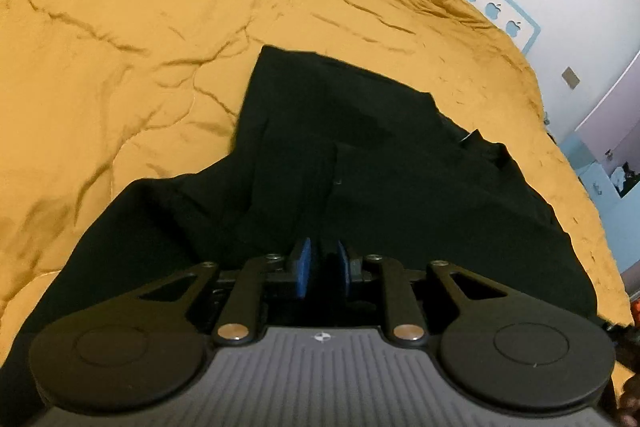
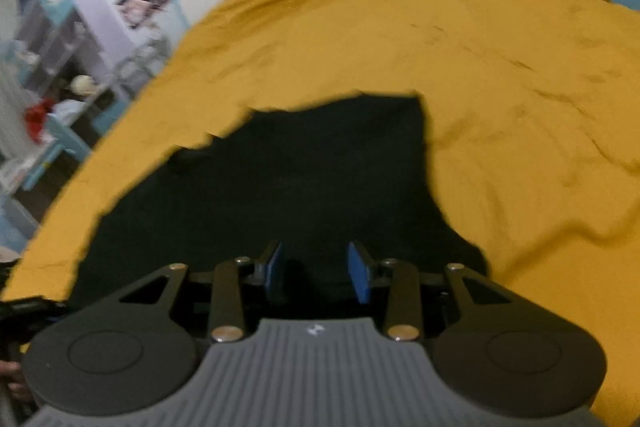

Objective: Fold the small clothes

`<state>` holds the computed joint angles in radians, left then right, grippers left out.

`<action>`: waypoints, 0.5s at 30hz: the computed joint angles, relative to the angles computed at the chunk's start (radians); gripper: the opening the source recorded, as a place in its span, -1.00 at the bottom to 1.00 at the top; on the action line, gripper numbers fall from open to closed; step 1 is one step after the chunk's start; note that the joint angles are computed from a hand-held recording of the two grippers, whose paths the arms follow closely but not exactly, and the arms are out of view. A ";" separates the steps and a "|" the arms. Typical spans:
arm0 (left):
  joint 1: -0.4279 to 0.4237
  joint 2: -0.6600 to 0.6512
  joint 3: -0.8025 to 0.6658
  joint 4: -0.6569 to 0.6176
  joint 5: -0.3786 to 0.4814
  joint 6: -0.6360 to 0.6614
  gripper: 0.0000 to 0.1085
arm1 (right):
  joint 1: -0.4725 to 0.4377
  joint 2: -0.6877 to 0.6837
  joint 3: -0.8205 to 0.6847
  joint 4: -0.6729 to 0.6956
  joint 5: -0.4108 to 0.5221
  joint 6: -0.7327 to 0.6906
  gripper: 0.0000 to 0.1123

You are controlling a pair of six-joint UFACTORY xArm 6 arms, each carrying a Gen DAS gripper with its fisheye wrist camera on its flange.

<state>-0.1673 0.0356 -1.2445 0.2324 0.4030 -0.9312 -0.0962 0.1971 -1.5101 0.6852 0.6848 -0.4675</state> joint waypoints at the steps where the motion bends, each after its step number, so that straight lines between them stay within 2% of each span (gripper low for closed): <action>1: 0.004 0.001 0.007 -0.041 -0.011 0.024 -0.59 | -0.013 0.005 0.013 0.025 -0.010 -0.018 -0.58; 4: 0.009 -0.001 -0.002 -0.149 -0.001 0.122 -0.59 | -0.063 0.047 -0.017 0.156 0.049 -0.012 -0.59; 6: 0.012 -0.029 0.012 -0.299 -0.012 0.265 -0.59 | -0.091 0.056 -0.067 0.157 0.124 0.056 -0.45; 8: 0.006 -0.087 0.048 -0.393 -0.015 0.383 -0.58 | -0.108 0.020 -0.064 0.182 0.179 0.054 -0.45; 12: -0.028 -0.319 0.227 -0.531 -0.070 0.624 -0.55 | -0.162 -0.164 0.034 0.248 0.276 -0.078 -0.21; 15: -0.048 -0.548 0.400 -0.632 -0.073 0.758 -0.41 | -0.270 -0.318 0.118 0.289 0.422 -0.187 -0.16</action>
